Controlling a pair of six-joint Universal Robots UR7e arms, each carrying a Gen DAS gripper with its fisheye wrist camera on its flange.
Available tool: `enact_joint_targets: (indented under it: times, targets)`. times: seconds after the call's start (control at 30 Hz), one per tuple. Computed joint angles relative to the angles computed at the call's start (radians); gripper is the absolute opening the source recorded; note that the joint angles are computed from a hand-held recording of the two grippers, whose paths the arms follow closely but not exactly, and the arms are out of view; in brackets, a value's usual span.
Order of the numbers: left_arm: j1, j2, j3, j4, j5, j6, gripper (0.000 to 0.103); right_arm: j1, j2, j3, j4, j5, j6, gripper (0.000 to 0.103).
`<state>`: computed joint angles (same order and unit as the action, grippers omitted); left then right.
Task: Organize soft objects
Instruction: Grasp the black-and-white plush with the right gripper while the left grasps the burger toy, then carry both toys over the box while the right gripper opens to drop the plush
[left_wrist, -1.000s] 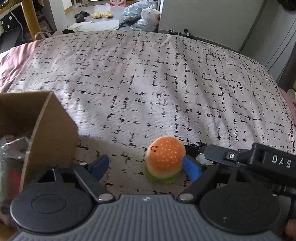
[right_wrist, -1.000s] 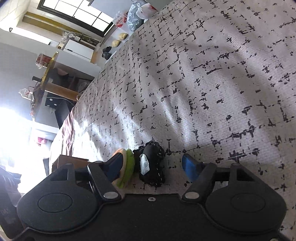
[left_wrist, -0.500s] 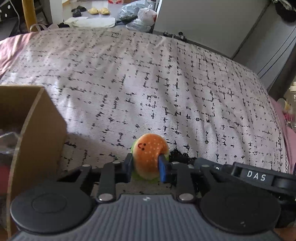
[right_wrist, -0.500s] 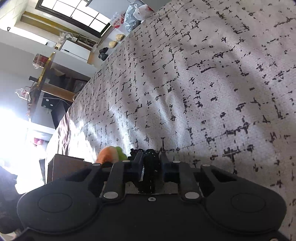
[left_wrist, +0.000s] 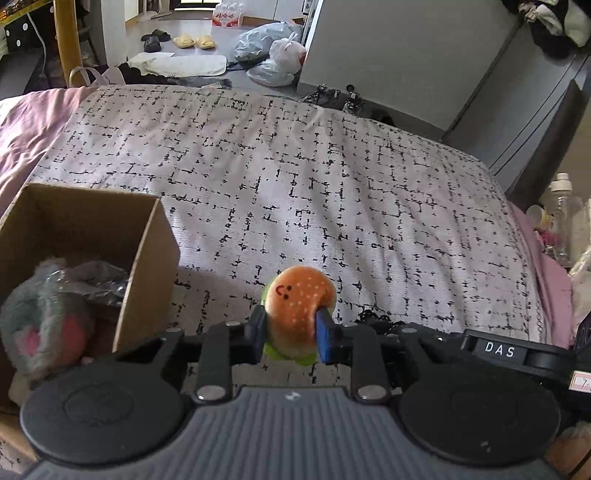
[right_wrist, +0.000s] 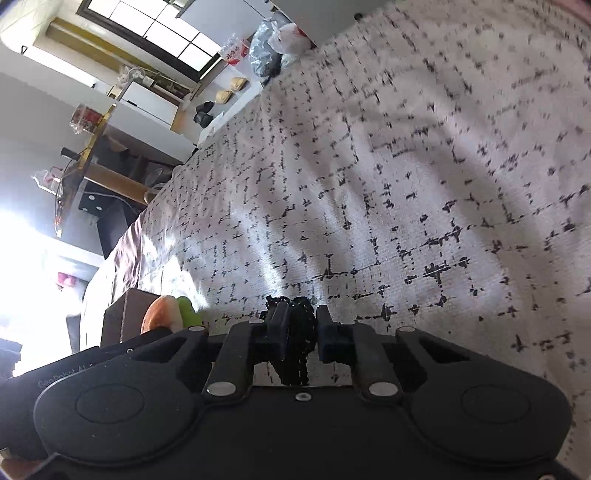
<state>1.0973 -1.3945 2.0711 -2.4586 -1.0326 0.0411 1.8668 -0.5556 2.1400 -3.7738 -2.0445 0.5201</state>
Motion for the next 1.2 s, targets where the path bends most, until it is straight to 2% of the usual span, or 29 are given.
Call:
enact_joint_targets:
  times: [0.13, 0.6, 1.2]
  targets:
    - [0.002, -0.044, 0.001, 0.028, -0.014, -0.001, 0.027, 0.057, -0.009, -0.017, 0.045, -0.069, 0.012, 0.015]
    - [0.026, -0.154, -0.008, 0.099, -0.049, 0.009, 0.027, 0.187, -0.003, -0.084, 0.145, -0.172, 0.064, 0.015]
    - [0.116, -0.182, -0.116, 0.112, -0.052, 0.046, 0.027, 0.275, 0.077, -0.299, 0.31, -0.216, 0.04, 0.015]
